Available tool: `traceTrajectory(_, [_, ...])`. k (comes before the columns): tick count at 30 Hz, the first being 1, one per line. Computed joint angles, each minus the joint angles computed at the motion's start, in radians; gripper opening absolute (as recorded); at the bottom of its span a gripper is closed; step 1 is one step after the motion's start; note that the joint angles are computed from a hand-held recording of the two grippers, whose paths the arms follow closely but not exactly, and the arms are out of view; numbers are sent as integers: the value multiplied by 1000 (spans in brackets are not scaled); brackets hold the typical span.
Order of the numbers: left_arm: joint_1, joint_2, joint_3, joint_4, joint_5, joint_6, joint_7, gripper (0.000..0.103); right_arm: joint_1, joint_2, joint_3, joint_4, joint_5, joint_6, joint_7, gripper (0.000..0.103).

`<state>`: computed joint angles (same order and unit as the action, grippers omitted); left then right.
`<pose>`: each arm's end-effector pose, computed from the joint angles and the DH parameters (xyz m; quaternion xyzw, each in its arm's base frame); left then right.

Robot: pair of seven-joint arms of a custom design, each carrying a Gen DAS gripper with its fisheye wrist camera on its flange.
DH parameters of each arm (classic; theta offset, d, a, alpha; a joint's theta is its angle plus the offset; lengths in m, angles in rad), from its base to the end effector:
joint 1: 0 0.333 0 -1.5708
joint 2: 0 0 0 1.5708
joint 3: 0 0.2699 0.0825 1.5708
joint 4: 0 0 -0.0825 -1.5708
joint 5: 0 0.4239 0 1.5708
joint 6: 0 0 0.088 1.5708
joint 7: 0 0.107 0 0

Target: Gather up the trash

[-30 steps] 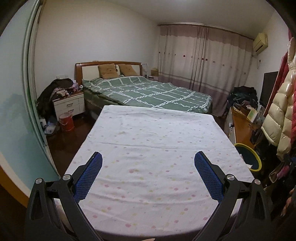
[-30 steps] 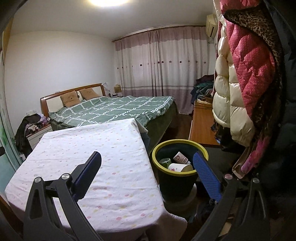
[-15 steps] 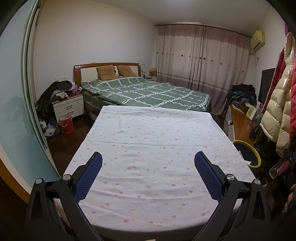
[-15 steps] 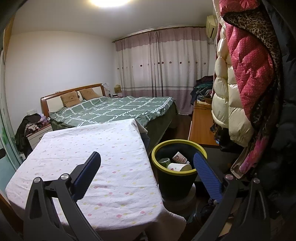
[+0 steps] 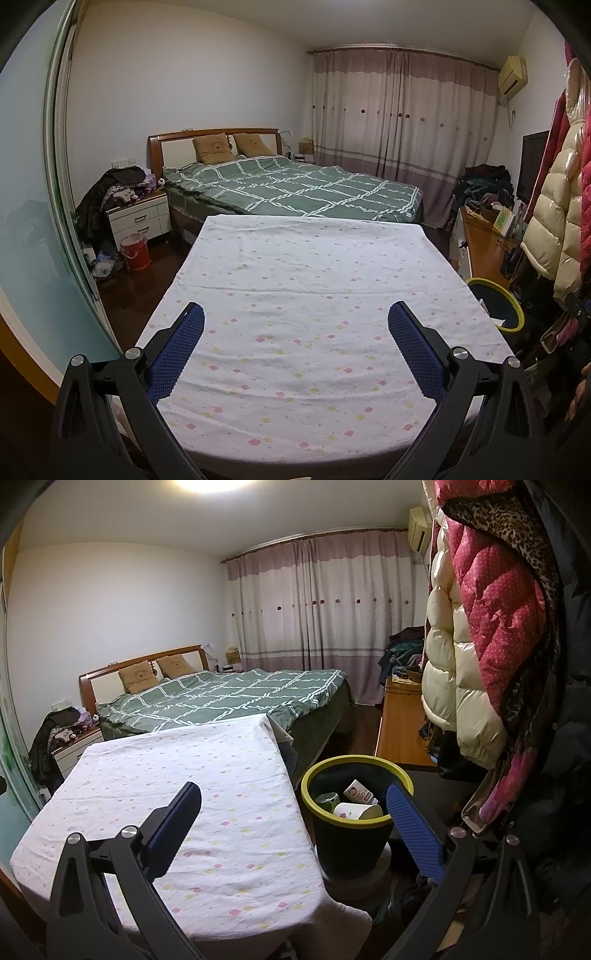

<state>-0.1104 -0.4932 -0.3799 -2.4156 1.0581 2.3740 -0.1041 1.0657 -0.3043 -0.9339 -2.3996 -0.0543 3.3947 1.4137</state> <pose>0.4471 -0.2321 0.4730 -0.7413 0.4301 -0.2832 0.4305 0.5498 0.0593 0.4629 -0.6426 0.5202 -0.3281 0.4570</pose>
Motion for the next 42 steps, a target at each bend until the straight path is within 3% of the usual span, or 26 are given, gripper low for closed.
traceTrajectory(5, [-3,-2,-2,0,-1,-2,3,98,31,-2,-31,7,3,-8,-11,96])
traceTrajectory(42, [-8,19,3,9,-7,10,22,98,126,-4,-97,16,98,-10,-100,96])
